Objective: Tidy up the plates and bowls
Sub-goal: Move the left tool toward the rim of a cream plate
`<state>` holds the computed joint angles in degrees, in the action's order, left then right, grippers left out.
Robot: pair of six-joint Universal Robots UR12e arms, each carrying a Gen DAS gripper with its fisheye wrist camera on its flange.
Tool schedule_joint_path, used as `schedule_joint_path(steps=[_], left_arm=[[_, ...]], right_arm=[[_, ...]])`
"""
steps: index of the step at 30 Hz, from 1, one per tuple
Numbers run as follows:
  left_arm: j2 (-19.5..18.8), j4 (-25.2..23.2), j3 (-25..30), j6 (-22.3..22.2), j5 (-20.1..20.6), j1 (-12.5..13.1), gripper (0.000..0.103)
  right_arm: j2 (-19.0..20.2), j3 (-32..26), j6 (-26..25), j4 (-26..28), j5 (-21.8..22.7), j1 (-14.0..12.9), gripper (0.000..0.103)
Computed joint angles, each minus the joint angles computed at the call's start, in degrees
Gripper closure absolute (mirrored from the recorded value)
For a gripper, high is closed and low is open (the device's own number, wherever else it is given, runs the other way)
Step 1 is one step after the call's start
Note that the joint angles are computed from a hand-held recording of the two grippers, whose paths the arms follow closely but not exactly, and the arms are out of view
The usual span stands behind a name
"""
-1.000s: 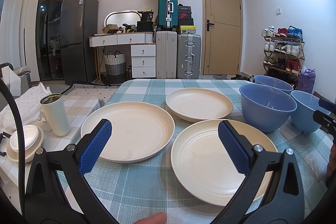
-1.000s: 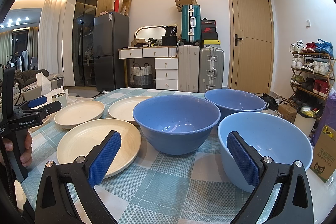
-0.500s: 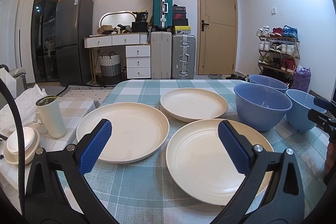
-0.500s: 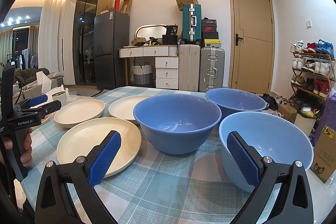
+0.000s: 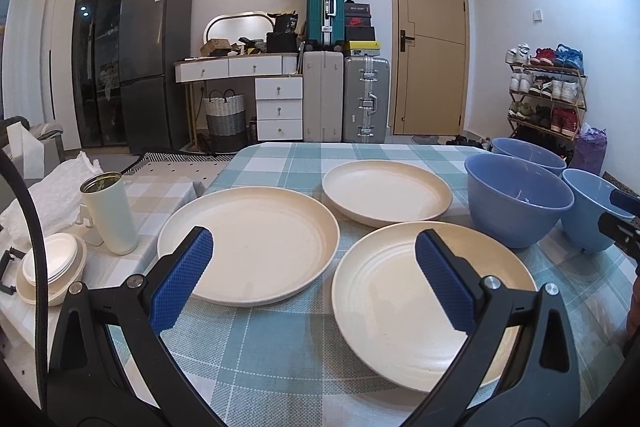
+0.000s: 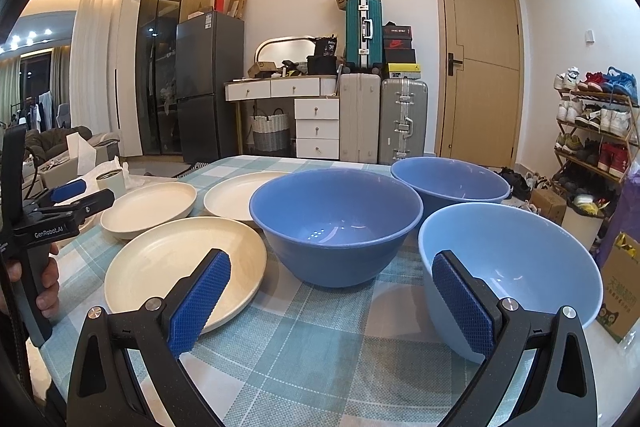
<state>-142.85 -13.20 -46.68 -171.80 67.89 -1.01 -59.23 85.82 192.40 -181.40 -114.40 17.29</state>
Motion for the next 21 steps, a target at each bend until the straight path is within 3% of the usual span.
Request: schedule_joint_path(steps=[10, 21], left_arm=[[0.00, -4.32, 2.19, -0.72, 1.97, 0.32, 0.002], [0.58, -10.30, 4.42, 0.06, 3.32, 0.60, 0.002]], right_arm=[[0.06, -2.08, -0.25, 3.05, 0.02, 0.04, 0.000], [1.43, -9.58, 0.60, 14.49, 0.01, 1.03, 0.000]])
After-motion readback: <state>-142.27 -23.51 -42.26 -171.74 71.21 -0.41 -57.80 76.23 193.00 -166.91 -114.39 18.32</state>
